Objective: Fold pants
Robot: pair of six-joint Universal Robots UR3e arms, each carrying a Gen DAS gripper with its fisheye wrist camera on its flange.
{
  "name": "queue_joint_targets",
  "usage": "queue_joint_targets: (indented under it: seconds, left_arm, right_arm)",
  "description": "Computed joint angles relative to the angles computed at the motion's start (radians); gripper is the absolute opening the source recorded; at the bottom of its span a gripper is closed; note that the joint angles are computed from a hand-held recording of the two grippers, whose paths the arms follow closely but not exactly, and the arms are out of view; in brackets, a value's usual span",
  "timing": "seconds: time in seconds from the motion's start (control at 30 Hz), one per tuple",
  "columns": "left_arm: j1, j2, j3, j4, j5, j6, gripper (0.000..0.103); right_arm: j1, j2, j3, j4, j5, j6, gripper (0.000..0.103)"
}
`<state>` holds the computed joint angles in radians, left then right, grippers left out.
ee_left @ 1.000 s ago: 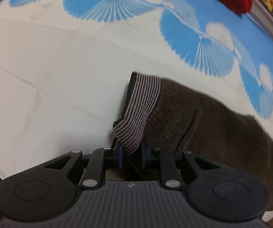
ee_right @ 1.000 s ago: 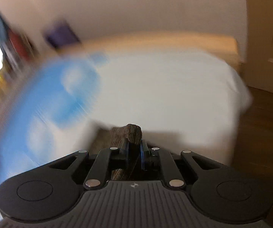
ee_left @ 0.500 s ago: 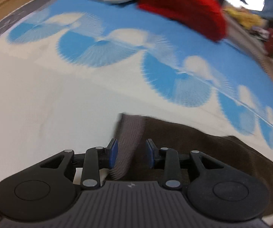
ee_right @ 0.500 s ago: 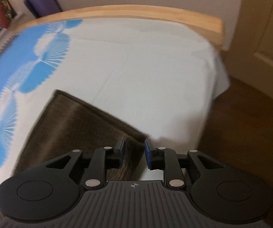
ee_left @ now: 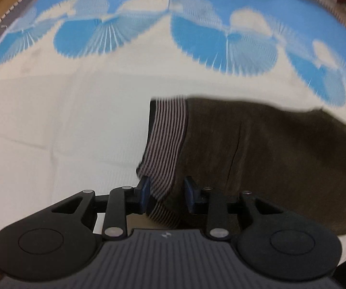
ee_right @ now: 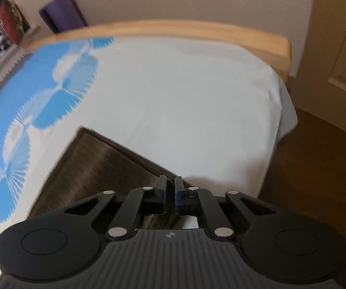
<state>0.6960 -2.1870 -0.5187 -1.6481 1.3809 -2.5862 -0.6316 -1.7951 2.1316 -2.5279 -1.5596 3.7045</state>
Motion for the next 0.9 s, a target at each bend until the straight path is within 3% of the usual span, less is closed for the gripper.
queue_joint_targets:
  seconds: [0.1, 0.27, 0.4, 0.47, 0.53, 0.6, 0.73, 0.8, 0.9]
  left_arm:
    - [-0.006, 0.016, -0.017, 0.046, -0.049, -0.014, 0.035]
    - [-0.005, 0.044, -0.069, 0.141, -0.077, -0.058, 0.035]
    - [-0.001, 0.116, -0.192, 0.316, -0.119, -0.096, 0.035]
    - [0.006, 0.094, -0.144, 0.268, -0.177, -0.102, 0.035]
    - [-0.005, 0.057, -0.083, 0.21, -0.189, -0.093, 0.035]
    - [-0.031, 0.01, -0.025, 0.15, -0.148, -0.058, 0.035]
    - [-0.138, -0.17, 0.164, 0.013, 0.205, -0.038, 0.03]
    - [-0.137, -0.156, 0.145, 0.035, 0.191, -0.029, 0.03]
    - [-0.112, -0.085, 0.062, 0.106, 0.089, -0.037, 0.03]
  right_arm:
    - [0.024, 0.016, -0.018, -0.019, -0.04, -0.004, 0.005]
    - [0.039, 0.066, -0.077, 0.096, -0.097, 0.044, 0.007]
    - [0.097, 0.071, -0.094, 0.078, -0.263, 0.103, 0.008]
    - [0.098, 0.045, -0.066, 0.022, -0.258, 0.11, 0.009]
    - [0.087, 0.024, -0.035, -0.048, -0.197, 0.088, 0.024]
    - [0.078, 0.019, -0.018, -0.097, -0.123, 0.049, 0.036]
    - [0.124, 0.055, -0.043, -0.142, -0.065, -0.032, 0.037]
    - [0.15, 0.081, -0.074, -0.134, -0.061, -0.068, 0.037]
    - [0.164, 0.104, -0.103, -0.127, -0.039, -0.092, 0.037]
